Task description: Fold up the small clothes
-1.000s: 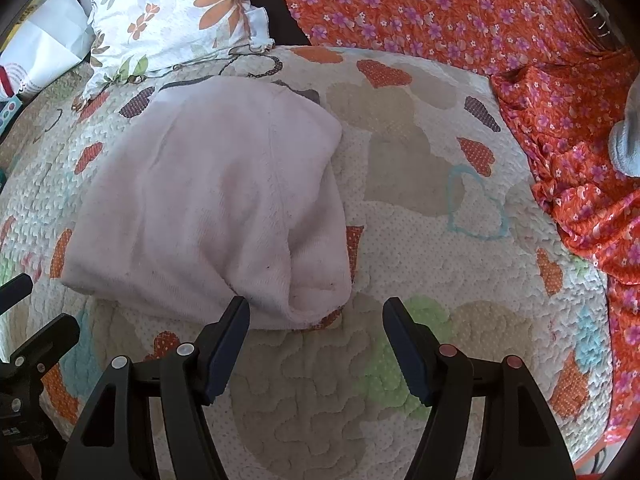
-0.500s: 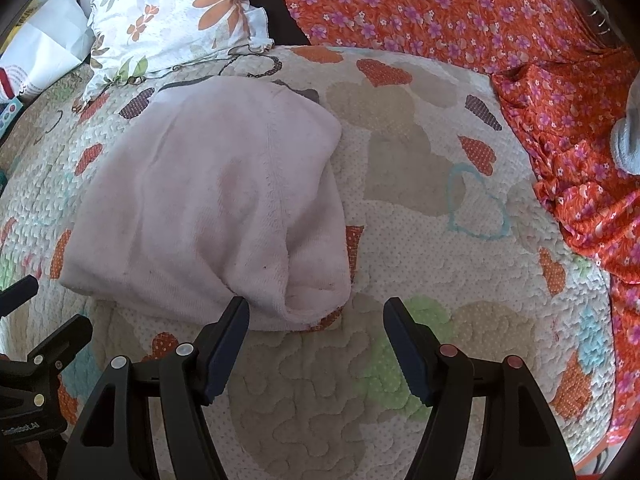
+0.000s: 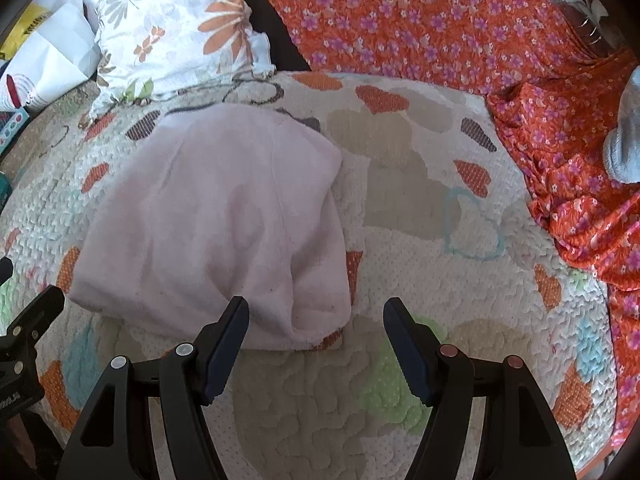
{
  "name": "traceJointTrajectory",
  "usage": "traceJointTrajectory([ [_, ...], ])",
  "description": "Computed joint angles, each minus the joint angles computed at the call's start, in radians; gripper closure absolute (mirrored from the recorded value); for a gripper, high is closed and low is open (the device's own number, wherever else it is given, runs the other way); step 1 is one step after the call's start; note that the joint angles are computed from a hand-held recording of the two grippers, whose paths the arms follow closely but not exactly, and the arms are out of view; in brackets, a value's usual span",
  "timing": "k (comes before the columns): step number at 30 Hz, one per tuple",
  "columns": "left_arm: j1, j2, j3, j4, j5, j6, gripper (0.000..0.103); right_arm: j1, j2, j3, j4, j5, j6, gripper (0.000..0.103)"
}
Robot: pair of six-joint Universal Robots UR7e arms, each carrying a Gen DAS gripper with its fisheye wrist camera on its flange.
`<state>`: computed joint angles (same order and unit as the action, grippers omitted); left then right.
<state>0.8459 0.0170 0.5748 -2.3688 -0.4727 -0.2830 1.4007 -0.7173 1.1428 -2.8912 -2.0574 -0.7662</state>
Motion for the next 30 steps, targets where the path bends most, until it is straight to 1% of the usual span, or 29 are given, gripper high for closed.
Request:
traceJointTrajectory([
  [2, -0.002, -0.006, 0.016, -0.031, 0.002, 0.018, 0.000, 0.000, -0.005, 0.011, -0.018, 0.017, -0.006, 0.029],
  [5, 0.002, -0.019, 0.028, -0.012, -0.019, -0.003, 0.000, 0.001, -0.011, 0.032, -0.051, 0.041, -0.022, 0.029],
  [9, 0.006, -0.023, 0.019, 0.070, -0.036, -0.054, 0.000, 0.006, 0.002, 0.038, -0.099, 0.026, -0.056, 0.028],
  [13, 0.008, -0.028, 0.029, 0.099, -0.037, -0.083, 0.000, 0.005, 0.009, 0.037, -0.115, 0.017, -0.068, 0.028],
  [16, 0.011, -0.034, 0.037, 0.115, -0.043, -0.103, 0.000, 0.003, 0.009, 0.040, -0.124, 0.028, -0.068, 0.028],
  [19, 0.017, -0.038, 0.034, 0.137, -0.068, -0.128, 0.000, 0.003, 0.007, 0.046, -0.142, 0.035, -0.076, 0.028],
  [24, 0.029, -0.045, 0.033, 0.162, -0.131, -0.159, 0.000, 0.002, 0.001, 0.057, -0.144, 0.046, -0.077, 0.028],
  [27, 0.032, -0.043, 0.026, 0.175, -0.148, -0.172, 0.000, -0.001, -0.011, 0.072, -0.143, 0.079, -0.074, 0.028],
  [30, 0.034, -0.040, 0.019, 0.187, -0.155, -0.178, 0.000, 0.001, -0.014, 0.082, -0.155, 0.092, -0.084, 0.026],
])
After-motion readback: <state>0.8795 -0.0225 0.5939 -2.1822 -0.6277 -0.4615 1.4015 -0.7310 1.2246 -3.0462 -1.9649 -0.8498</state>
